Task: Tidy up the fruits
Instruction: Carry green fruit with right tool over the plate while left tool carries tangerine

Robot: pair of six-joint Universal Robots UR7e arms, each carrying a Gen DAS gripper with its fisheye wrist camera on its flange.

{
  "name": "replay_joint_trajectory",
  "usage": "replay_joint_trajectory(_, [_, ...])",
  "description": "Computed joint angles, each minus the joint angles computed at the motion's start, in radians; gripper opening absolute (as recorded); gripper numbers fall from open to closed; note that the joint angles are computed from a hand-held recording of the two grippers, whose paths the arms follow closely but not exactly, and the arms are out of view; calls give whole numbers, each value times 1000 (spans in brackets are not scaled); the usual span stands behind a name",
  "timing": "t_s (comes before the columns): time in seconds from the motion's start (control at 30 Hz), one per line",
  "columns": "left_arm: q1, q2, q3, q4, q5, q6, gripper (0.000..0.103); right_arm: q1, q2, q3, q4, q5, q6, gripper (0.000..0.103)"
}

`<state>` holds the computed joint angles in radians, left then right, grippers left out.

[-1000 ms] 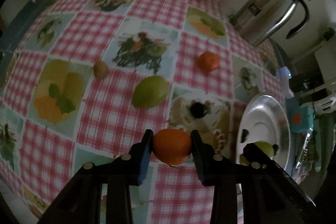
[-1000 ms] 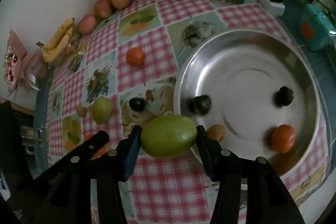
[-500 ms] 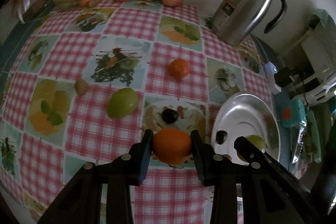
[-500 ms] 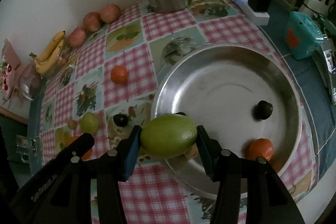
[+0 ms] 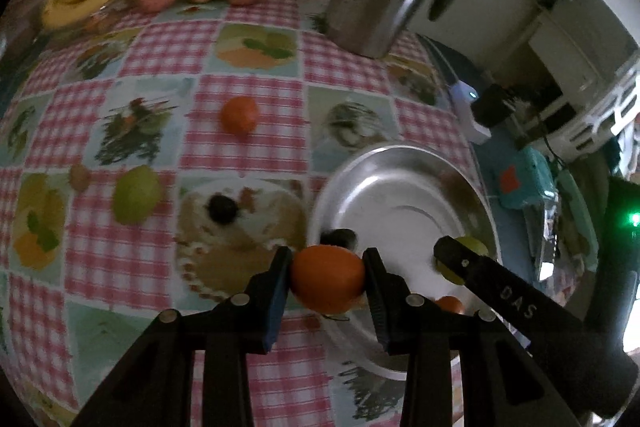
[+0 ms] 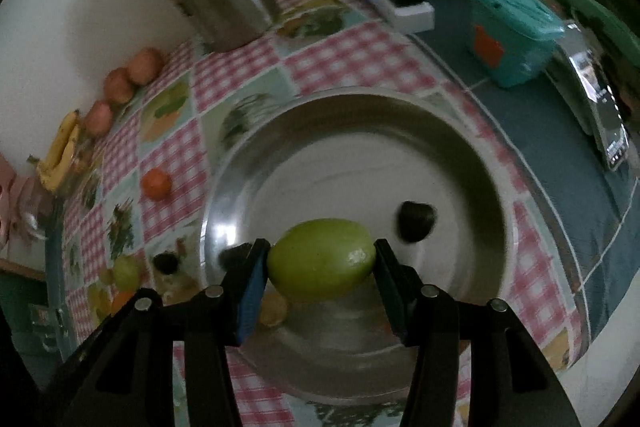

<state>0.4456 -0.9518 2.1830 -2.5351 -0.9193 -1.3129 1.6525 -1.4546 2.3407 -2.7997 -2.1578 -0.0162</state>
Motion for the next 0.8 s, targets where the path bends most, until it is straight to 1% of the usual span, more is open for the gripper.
replay_joint_trajectory(0.13, [1, 46, -27, -45, 1, 51, 39, -29, -20, 1, -17, 14, -8, 54])
replay_joint_trajectory(0.2, [2, 64, -39, -58, 10, 73, 39, -36, -23, 3, -41, 16, -24, 54])
replay_joint_trajectory(0.27, [6, 85, -49, -87, 24, 106, 39, -47, -23, 4, -66, 37, -40, 54])
replay_joint_trajectory(0.33, [15, 101, -51, -128, 30, 136, 39, -58, -10, 6, -108, 51, -60, 54])
replay_joint_trajectory(0.4, [28, 118, -57, -150, 35, 154, 39, -60, 17, 8, -159, 44, -81, 54])
replay_joint_trajectory(0.57, [58, 150, -78, -168, 53, 198, 38, -76, 51, 8, -238, 63, -110, 54])
replay_joint_trajectory(0.67, [68, 170, -101, -155, 74, 227, 39, -74, 75, 3, -276, 53, -131, 54])
replay_joint_trajectory(0.8, [82, 188, -121, -155, 77, 250, 39, -81, 93, -8, -280, 35, -129, 54])
